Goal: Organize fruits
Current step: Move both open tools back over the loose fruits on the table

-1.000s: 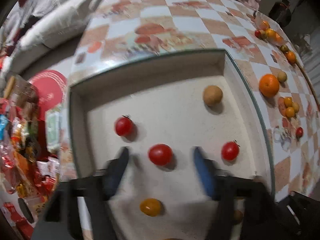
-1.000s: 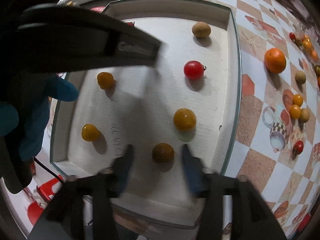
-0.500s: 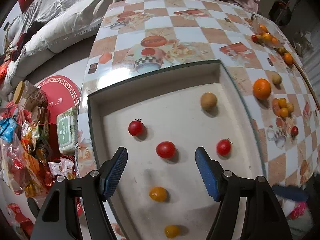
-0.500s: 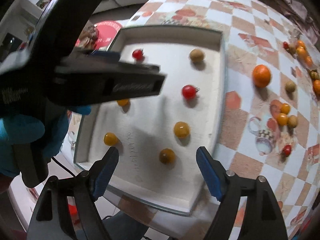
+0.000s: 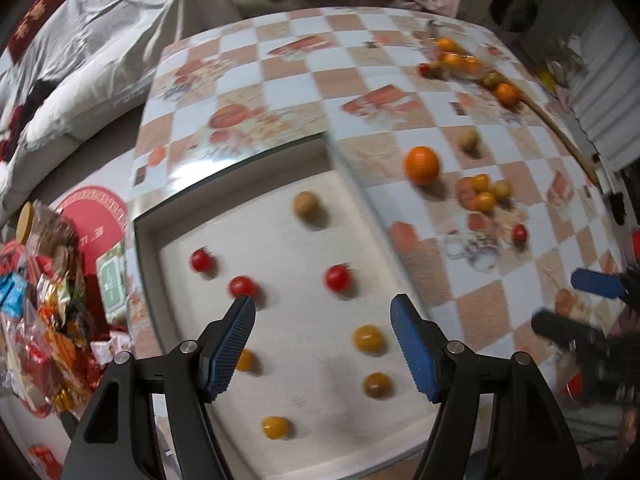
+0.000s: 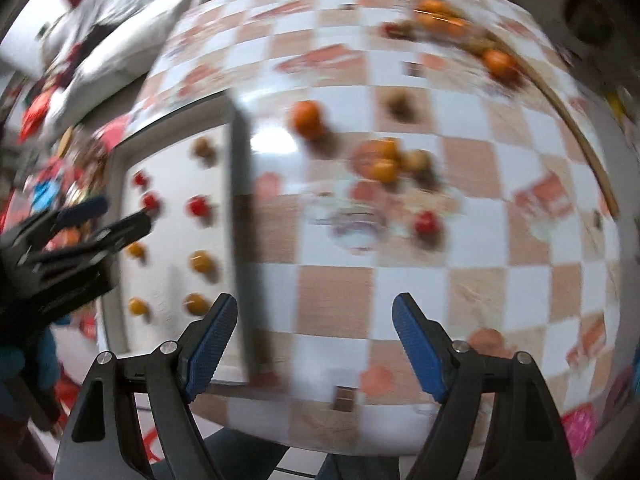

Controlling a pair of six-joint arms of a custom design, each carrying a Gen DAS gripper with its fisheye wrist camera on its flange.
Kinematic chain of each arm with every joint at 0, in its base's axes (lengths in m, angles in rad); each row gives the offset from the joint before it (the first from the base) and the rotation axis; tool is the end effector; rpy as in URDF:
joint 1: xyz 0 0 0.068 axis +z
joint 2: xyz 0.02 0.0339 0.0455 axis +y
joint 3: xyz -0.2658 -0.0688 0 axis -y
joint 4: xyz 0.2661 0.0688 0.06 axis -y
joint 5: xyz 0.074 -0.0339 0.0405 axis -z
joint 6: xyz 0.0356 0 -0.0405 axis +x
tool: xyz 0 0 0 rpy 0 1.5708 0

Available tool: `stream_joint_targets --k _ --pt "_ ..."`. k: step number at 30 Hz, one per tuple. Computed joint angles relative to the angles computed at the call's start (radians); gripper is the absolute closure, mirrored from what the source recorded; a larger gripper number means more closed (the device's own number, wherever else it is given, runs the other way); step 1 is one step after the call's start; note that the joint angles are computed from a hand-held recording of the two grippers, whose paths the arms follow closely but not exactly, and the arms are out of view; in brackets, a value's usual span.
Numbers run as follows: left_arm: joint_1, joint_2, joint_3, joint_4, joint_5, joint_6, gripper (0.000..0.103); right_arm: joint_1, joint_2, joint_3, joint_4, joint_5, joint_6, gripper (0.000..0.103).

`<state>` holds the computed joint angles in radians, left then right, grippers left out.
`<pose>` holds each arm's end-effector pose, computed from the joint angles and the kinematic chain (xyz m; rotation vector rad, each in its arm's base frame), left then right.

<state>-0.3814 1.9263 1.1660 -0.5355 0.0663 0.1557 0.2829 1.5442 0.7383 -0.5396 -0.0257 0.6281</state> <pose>0.3485 -0.1423 0.1174 0.7749 2.7661 -0.1394 0.2542 0.0748 0.1220 0.5016 2.9021 0.1806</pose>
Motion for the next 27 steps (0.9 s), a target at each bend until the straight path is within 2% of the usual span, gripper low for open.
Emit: stream_joint_targets --k 11,19,21,23,27 --pt "-0.141 0.065 0.106 -0.020 0.037 -0.071 0.032 -0.204 -0.041 -0.107 0.053 0.017 -0.059 0.020" --pt "-0.186 0.167 0.173 0.014 0.001 -0.155 0.032 -0.229 0.093 -0.123 0.231 0.047 -0.135 0.021" --pt "-0.190 0.183 0.180 0.027 -0.004 -0.166 0.032 -0.232 0.140 -0.123 0.295 0.040 -0.152 0.032" --pt "-0.196 0.201 0.193 0.031 -0.003 -0.171 0.032 -0.228 0.180 -0.113 0.328 0.044 -0.162 0.039" --pt "-0.210 0.240 0.224 0.038 -0.006 -0.179 0.032 -0.217 0.233 -0.112 0.408 0.049 -0.192 0.045"
